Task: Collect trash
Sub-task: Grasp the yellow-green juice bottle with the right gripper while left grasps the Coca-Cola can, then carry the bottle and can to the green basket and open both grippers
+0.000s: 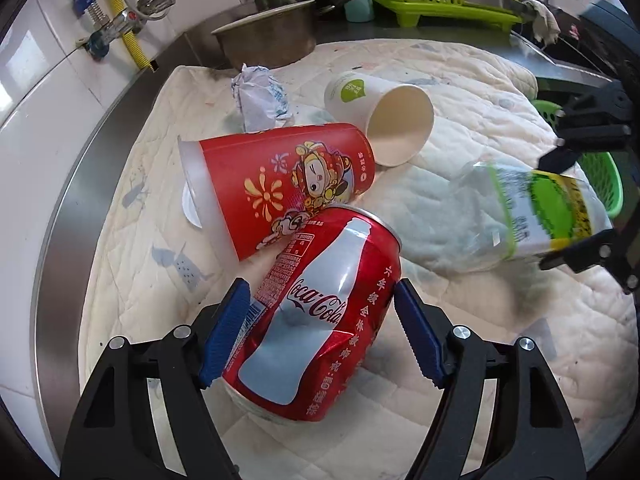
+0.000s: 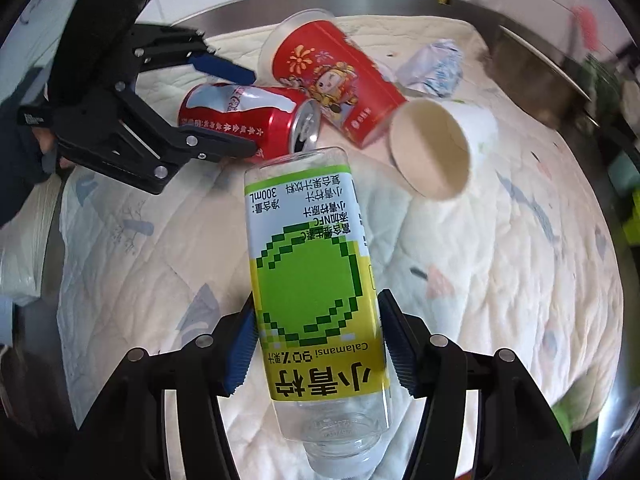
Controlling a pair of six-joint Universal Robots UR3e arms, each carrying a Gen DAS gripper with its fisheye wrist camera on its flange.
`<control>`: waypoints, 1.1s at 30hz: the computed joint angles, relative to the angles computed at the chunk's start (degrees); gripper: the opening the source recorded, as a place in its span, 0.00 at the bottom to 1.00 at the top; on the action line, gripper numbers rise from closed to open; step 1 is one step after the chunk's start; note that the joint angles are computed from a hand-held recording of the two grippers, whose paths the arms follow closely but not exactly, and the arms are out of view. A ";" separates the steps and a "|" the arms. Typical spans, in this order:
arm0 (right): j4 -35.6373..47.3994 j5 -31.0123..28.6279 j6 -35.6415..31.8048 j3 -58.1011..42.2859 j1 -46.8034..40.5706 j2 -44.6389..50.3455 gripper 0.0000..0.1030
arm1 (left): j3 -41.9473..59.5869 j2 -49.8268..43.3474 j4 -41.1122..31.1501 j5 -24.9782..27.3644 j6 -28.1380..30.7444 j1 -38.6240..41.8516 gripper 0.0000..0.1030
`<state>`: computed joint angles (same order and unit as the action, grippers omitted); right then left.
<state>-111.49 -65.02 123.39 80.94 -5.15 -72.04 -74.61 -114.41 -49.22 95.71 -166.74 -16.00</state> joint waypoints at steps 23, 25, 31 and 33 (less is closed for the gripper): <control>8.19 10.96 -9.54 16.48 -24.56 -20.60 0.52 | 4.12 -1.25 -5.67 10.59 -11.31 -7.95 0.60; 7.74 11.09 -9.28 16.73 -24.42 -20.43 0.52 | 3.88 -1.09 -5.41 9.72 -11.23 -7.33 0.60; 5.89 10.67 -6.59 16.32 -22.80 -19.47 0.52 | 2.93 -0.54 -4.77 4.23 -11.56 -3.92 0.66; 5.73 10.53 -5.84 16.18 -22.48 -19.27 0.52 | 3.18 -1.40 -4.39 5.39 -10.59 -4.36 0.68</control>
